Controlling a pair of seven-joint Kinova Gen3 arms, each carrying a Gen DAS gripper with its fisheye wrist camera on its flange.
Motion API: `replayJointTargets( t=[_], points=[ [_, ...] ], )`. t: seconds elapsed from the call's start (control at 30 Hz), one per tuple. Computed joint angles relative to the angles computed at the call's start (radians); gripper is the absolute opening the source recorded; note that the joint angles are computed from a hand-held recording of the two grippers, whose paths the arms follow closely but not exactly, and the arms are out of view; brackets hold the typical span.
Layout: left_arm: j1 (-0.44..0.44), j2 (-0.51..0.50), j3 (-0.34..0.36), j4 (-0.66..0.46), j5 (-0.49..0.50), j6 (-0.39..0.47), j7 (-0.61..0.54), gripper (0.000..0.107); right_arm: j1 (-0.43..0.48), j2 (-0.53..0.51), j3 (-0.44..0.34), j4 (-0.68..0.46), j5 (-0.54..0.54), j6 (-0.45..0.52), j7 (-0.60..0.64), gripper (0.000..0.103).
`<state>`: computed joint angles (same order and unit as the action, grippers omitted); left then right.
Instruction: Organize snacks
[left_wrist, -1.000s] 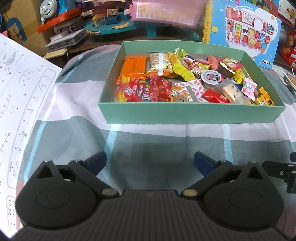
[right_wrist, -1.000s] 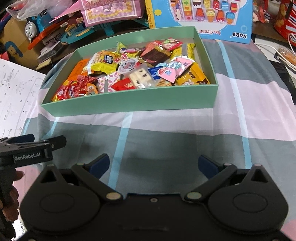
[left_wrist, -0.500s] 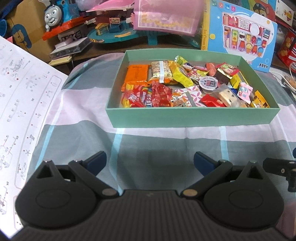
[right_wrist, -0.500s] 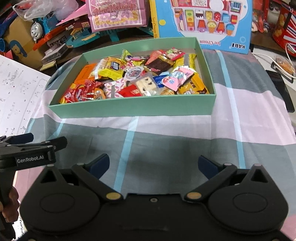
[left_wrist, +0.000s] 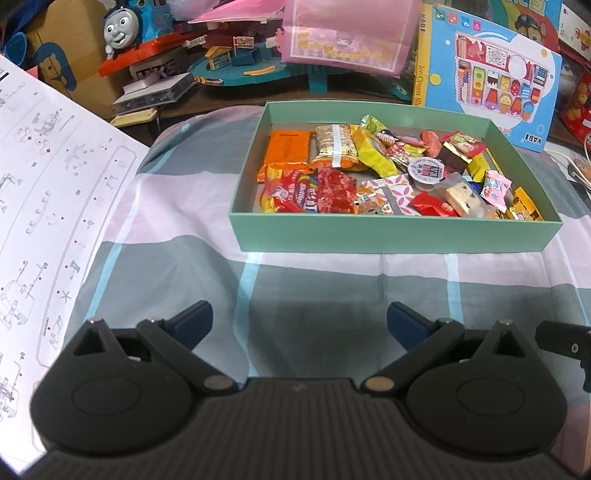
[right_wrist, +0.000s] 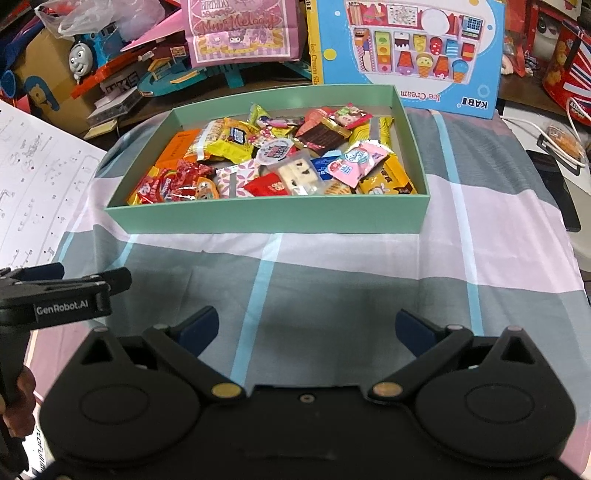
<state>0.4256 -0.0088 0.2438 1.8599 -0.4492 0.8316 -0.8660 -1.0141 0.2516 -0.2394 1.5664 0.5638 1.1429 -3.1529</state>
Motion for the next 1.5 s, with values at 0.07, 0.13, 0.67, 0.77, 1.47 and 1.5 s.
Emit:
replayJointTargets(
  t=[0.07,0.13,0.67,0.77,1.47,1.5],
  points=[
    [0.0,0.0,0.0,-0.001,-0.003,0.002,0.002,0.103,-0.001,0.0,0.0,0.0,0.001,0.0,-0.001,0.103],
    [-0.003,-0.002,-0.002,0.0,0.0,0.0,0.0,0.103,-0.002,0.002,0.0,-0.002,0.001,0.003,-0.001,0.103],
    [-0.005,0.008,-0.004,0.0,0.007,-0.005,-0.02,0.103,0.016,0.0,0.003,0.009,-0.024,-0.016,0.022,0.103],
    [-0.003,0.013,-0.007,-0.003,0.012,-0.007,-0.027,0.103,0.019,0.0,0.004,0.01,-0.027,-0.019,0.023,0.103],
    [0.01,0.037,-0.021,-0.014,0.009,-0.013,-0.038,0.102,0.033,0.007,0.011,0.007,-0.04,-0.025,0.039,0.103],
    [0.01,0.037,-0.021,-0.014,0.011,-0.013,-0.039,0.102,0.034,0.008,0.012,0.007,-0.041,-0.026,0.04,0.103]
  ],
)
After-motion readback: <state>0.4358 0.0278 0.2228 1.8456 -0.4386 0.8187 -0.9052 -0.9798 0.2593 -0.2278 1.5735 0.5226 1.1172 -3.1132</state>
